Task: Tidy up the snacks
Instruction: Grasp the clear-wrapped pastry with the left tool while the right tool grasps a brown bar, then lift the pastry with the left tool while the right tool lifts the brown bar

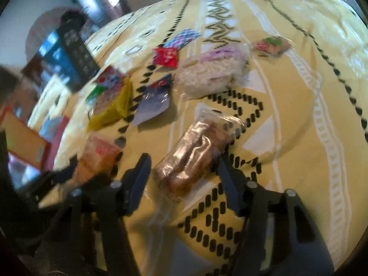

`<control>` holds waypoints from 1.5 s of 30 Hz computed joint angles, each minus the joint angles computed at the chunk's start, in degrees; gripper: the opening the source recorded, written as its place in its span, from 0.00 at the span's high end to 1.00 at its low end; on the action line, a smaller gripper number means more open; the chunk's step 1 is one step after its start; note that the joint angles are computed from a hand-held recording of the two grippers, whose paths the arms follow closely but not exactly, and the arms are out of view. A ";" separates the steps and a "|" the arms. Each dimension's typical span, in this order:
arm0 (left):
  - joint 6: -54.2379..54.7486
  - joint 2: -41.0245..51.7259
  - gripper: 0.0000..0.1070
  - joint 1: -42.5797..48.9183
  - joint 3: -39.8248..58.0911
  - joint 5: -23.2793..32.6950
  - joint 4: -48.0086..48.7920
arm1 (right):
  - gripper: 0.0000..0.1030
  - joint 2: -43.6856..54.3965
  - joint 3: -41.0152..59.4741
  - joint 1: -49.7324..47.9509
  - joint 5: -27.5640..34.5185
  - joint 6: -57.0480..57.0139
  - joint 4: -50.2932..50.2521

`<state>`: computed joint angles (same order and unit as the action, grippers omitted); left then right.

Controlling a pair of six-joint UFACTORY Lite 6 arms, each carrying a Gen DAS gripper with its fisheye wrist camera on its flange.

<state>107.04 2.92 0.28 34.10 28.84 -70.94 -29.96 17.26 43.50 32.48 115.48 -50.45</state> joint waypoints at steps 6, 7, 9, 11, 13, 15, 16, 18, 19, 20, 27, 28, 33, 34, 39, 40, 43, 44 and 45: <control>-2.96 -0.02 0.47 -0.53 0.70 -0.24 2.36 | 0.57 -5.40 -0.48 2.72 -2.69 -22.84 10.70; -3.02 0.30 0.46 -0.66 0.90 -0.24 2.41 | 0.57 -6.41 -0.67 3.59 -2.14 -26.25 13.50; -2.44 1.07 0.46 -0.94 1.40 -0.22 1.28 | 0.56 -8.22 -1.76 3.87 -2.05 -27.78 15.71; -2.76 1.64 0.44 -1.70 1.88 -1.13 -0.18 | 0.56 -10.11 -2.56 4.28 -0.58 -25.59 15.56; -3.21 1.52 0.43 -2.98 1.96 -2.34 -0.85 | 0.56 -10.29 -2.24 5.31 0.87 -21.93 14.03; -2.50 1.38 0.43 -4.67 1.92 -4.11 -2.29 | 0.54 -8.45 -1.46 5.88 1.11 -17.36 11.85; -2.03 1.66 0.43 -5.63 2.10 -5.14 -3.17 | 0.54 -7.49 -1.29 5.59 0.31 -15.42 10.90; -1.48 2.44 0.42 -6.58 2.58 -6.21 -4.26 | 0.54 -5.23 -1.10 3.98 -1.29 -13.52 9.80; -1.16 3.05 0.41 -7.02 2.90 -6.81 -4.94 | 0.54 -4.25 -1.12 3.36 -2.20 -12.14 9.29; -0.79 3.51 0.41 -7.17 3.11 -7.04 -5.47 | 0.54 -3.56 -0.83 2.92 -2.59 -11.49 8.85; 10.36 3.88 0.46 -8.65 1.56 -9.39 -16.07 | 0.59 0.35 0.65 5.83 0.12 -3.49 4.05; 10.35 3.82 0.47 -8.62 1.53 -9.29 -16.15 | 0.60 0.29 0.62 6.27 0.51 -2.72 3.67; 10.45 3.94 0.47 -8.62 1.64 -9.30 -16.29 | 0.60 -0.48 -0.04 6.67 0.51 -2.52 3.87; 10.44 4.01 0.46 -8.57 1.70 -9.24 -16.32 | 0.60 -0.42 -0.13 6.33 0.10 -2.57 3.82; 11.53 4.18 0.46 -8.39 1.49 -9.08 -17.34 | 0.59 0.25 -0.01 6.56 0.13 -1.29 3.25; 11.62 4.18 0.46 -8.49 1.46 -9.20 -17.49 | 0.59 0.31 0.08 6.59 0.18 -1.30 3.26; 11.59 4.22 0.46 -8.62 1.46 -9.31 -17.37 | 0.59 0.08 -0.01 6.67 0.07 -1.27 3.29; 10.49 4.28 0.46 -8.53 1.67 -9.17 -16.20 | 0.60 -0.38 -0.20 6.80 0.24 -1.14 3.32; 9.85 4.30 0.47 -8.43 1.83 -9.04 -15.48 | 0.61 -1.11 -0.54 6.98 0.42 -0.68 3.27</control>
